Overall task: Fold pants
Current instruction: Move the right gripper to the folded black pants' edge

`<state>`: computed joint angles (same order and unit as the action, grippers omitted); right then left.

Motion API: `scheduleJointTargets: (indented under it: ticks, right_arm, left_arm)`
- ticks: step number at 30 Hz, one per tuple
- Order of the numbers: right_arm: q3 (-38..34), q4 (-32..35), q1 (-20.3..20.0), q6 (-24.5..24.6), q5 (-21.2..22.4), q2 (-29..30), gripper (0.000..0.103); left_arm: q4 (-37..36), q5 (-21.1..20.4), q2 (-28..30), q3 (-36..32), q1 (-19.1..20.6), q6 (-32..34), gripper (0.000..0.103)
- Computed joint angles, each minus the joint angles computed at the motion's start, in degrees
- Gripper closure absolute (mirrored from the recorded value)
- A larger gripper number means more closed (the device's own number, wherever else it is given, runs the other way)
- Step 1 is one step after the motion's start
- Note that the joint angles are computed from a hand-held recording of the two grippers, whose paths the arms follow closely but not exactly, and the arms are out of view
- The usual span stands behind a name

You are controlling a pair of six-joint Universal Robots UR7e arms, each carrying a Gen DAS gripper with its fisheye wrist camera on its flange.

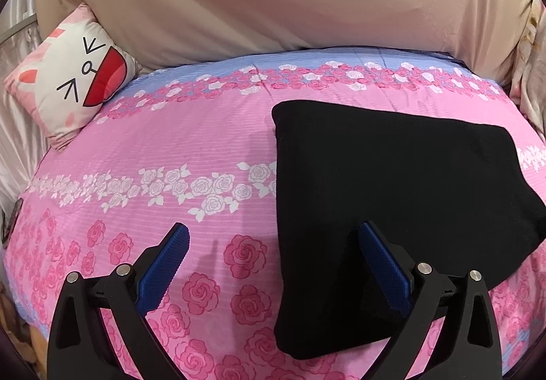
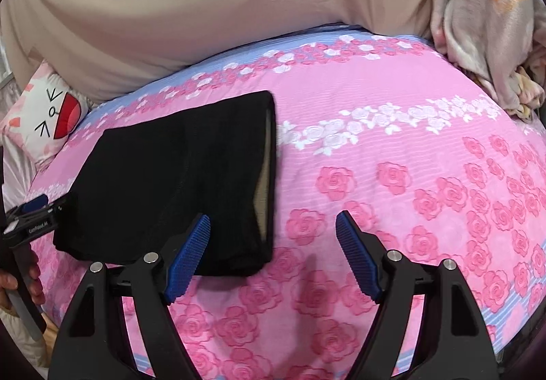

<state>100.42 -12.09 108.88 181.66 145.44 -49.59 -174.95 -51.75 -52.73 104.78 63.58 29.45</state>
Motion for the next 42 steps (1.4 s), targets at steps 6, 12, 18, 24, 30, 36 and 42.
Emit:
scheduleJointTargets:
  ticks: [6,12,18,24,30,36,42]
  right_arm:
    - [-3.1,1.7,0.9,-0.4,0.4,2.4,0.029]
    - [-4.7,2.5,1.5,-0.5,1.8,3.3,0.028]
    - [-4.9,3.0,1.6,0.0,2.9,3.4,0.028]
    - [-5.5,3.3,1.9,-0.2,3.4,3.9,0.028]
    - [-5.9,4.0,1.9,0.1,3.3,4.1,0.028]
    - [-6.3,4.6,1.7,0.5,3.6,4.3,0.028]
    - [-5.1,3.7,1.7,0.2,3.9,3.2,0.028]
  left_arm:
    - [2.0,-1.4,-0.7,-0.2,0.0,-1.3,0.005]
    - [2.0,-1.8,-0.3,-1.1,0.2,-1.6,0.005]
    - [3.3,-1.6,0.0,-1.7,0.6,-2.1,0.005]
    - [3.4,-1.6,0.1,-1.7,0.7,-1.8,0.005]
    - [3.5,-1.6,0.2,-1.7,0.7,-1.9,0.005]
    - [3.3,-1.4,0.6,-1.9,0.8,-1.5,0.005]
    - [4.6,-2.5,-0.5,-1.8,1.0,-2.3,0.005]
